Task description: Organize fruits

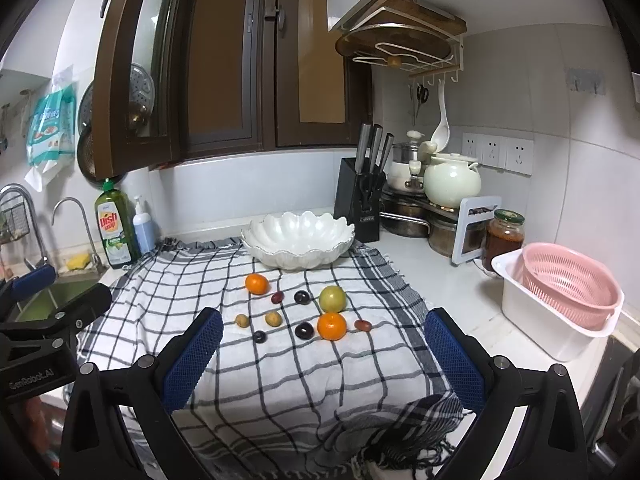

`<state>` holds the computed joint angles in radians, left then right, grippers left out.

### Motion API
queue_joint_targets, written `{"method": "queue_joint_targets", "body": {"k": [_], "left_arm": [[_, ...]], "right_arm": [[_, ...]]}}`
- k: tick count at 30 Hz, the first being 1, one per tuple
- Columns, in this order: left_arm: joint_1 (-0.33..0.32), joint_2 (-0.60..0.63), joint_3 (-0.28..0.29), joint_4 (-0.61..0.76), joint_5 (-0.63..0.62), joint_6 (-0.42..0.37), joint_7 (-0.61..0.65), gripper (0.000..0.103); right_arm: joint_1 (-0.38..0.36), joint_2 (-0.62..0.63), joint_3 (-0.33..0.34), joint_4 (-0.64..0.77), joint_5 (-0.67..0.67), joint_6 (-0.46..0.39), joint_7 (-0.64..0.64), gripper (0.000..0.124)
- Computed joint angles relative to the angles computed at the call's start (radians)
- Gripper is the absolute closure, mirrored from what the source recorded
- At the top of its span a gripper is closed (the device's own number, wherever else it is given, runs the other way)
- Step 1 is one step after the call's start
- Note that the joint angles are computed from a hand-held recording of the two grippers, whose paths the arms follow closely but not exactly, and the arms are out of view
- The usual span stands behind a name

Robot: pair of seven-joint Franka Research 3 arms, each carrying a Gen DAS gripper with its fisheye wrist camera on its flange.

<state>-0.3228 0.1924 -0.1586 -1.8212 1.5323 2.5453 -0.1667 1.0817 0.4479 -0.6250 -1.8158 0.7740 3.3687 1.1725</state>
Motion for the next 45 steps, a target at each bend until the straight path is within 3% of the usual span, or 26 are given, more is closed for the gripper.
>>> {"method": "queue_joint_targets", "body": {"k": [6,29,45], "left_arm": [[-0.009,0.008,-0.001,0.009,0.018,-0.025,0.001,0.000],[-0.015,0.015,0.001,0.013,0.032,-0.027,-0.012,0.000],[-0.024,0.018,0.000,0.022,0.034,-0.036,-0.008,0.000]], "right_arm": [[0.017,0.005,-0.023,0.004,0.004,-0.009,0.003,0.022],[-0.005,-0.008,0.010,-0.002,0.021,0.009,-0.028,0.022],[0.014,-0.009,-0.009,-0.002,0.047,0.006,-0.056,0.022]]}}
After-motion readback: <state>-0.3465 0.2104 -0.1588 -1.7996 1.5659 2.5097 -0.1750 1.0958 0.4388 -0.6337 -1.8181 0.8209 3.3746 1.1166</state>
